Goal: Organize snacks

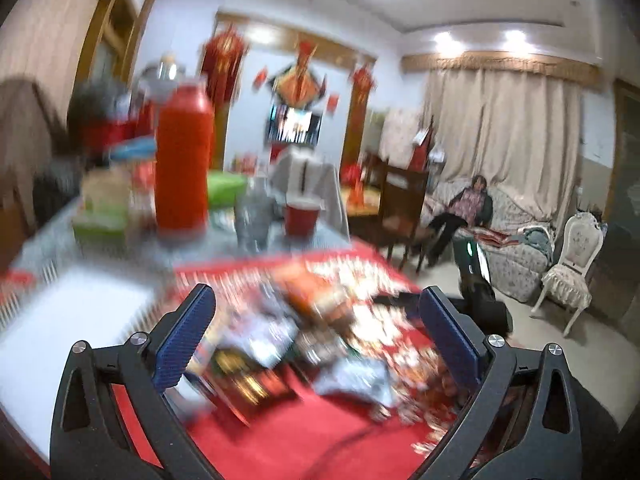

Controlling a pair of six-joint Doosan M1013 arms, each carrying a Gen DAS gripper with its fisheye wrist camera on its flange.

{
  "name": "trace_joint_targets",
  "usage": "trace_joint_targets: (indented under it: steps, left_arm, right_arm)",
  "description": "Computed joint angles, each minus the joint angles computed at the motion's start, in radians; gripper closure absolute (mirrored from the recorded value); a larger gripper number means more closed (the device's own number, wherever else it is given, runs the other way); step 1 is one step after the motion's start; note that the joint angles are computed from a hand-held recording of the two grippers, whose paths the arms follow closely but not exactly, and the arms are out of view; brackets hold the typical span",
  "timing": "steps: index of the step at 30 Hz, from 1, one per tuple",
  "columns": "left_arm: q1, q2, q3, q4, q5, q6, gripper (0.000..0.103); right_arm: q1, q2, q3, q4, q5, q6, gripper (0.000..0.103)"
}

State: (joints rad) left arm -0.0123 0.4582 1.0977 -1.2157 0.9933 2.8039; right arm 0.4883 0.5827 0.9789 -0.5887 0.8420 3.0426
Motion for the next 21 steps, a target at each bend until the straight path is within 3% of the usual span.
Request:
trace_joint_targets:
  steps: [4, 9, 11, 14, 17, 18, 19, 21]
  left_arm:
    - [0.026, 0.044, -0.058, -0.033, -0.042, 0.004, 0.001]
    - [0.044, 0.109, -0.155, 0.073, -0.107, -0.255, 0.001]
    - [0.051, 0.117, -0.167, 0.069, -0.136, -0.285, 0.001]
    - [0.049, 0.099, -0.129, 0.015, -0.26, -0.226, 0.001]
    - [0.048, 0.087, -0.102, -0.013, -0.334, -0.218, 0.001]
    - [0.047, 0.086, -0.098, -0.019, -0.346, -0.218, 0.001]
    - [0.045, 0.086, -0.098, -0.019, -0.352, -0.214, 0.001]
    - [0.039, 0.093, -0.11, 0.019, -0.36, -0.235, 0.001]
  right_arm:
    - [-0.002, -0.007, 0.015, -0.003, -0.026, 0.012, 0.017]
    - [0.004, -0.005, 0.007, -0.018, -0.031, -0.011, 0.017]
    - [0.01, -0.013, 0.023, -0.065, -0.043, 0.031, 0.017]
    - [0.048, 0.001, -0.012, -0.237, 0.082, 0.104, 0.017]
    - [0.121, 0.069, -0.124, -0.552, 0.31, 0.02, 0.018]
    - [0.136, 0.087, -0.147, -0.625, 0.356, 0.006, 0.015]
    - [0.153, 0.109, -0.176, -0.708, 0.403, -0.003, 0.002]
    - [0.161, 0.129, -0.207, -0.74, 0.423, -0.004, 0.0]
